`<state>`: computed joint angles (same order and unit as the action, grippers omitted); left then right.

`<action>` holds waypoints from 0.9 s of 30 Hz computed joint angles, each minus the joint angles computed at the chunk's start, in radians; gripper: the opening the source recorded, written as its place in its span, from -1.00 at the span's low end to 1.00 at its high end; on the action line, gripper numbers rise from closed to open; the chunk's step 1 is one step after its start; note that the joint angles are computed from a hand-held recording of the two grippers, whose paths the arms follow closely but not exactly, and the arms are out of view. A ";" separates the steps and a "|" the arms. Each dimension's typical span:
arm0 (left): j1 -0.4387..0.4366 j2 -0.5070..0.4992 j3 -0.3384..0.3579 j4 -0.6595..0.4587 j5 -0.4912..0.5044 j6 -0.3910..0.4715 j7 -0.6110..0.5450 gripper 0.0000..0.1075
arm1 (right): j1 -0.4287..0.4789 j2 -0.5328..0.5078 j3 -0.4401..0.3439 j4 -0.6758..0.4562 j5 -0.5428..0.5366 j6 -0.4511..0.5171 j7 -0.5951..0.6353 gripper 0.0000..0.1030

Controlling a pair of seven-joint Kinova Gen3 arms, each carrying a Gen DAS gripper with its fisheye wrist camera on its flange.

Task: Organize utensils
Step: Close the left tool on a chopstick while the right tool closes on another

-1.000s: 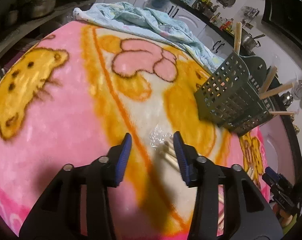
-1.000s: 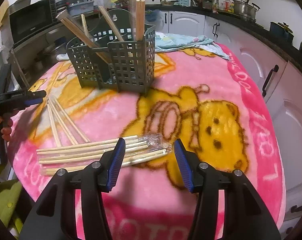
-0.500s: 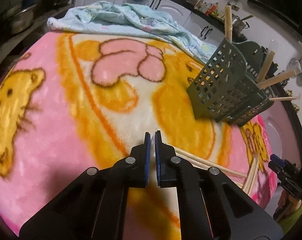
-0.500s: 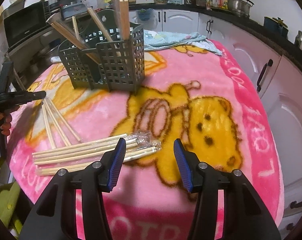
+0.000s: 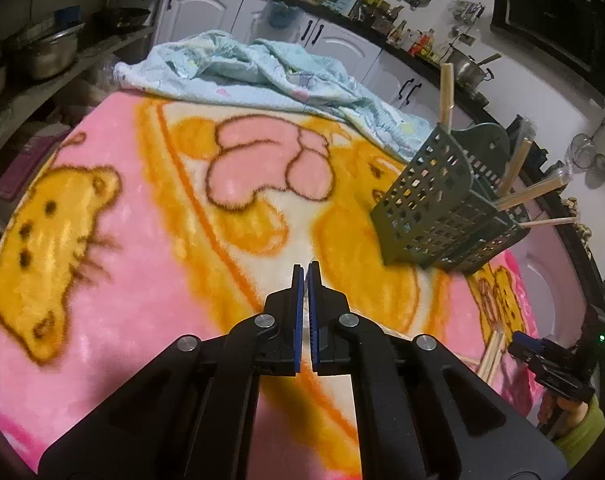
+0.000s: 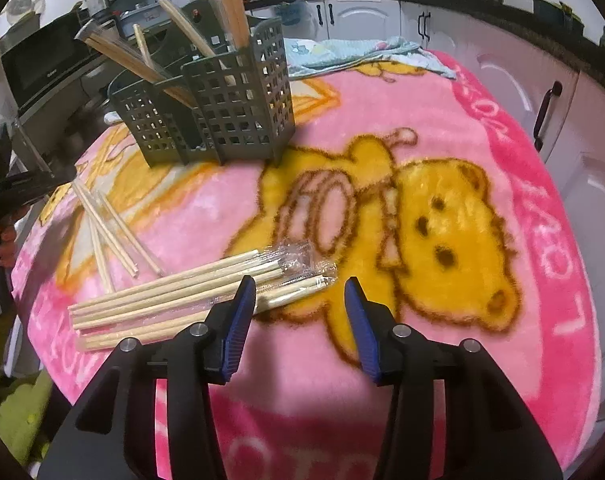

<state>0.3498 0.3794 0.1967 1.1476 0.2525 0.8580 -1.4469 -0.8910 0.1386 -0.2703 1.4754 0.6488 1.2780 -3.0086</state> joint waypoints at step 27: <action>0.007 -0.088 0.035 0.034 0.068 -0.077 -0.070 -0.99 | 0.028 -0.046 -0.036 0.031 0.029 -0.050 -0.024 -0.97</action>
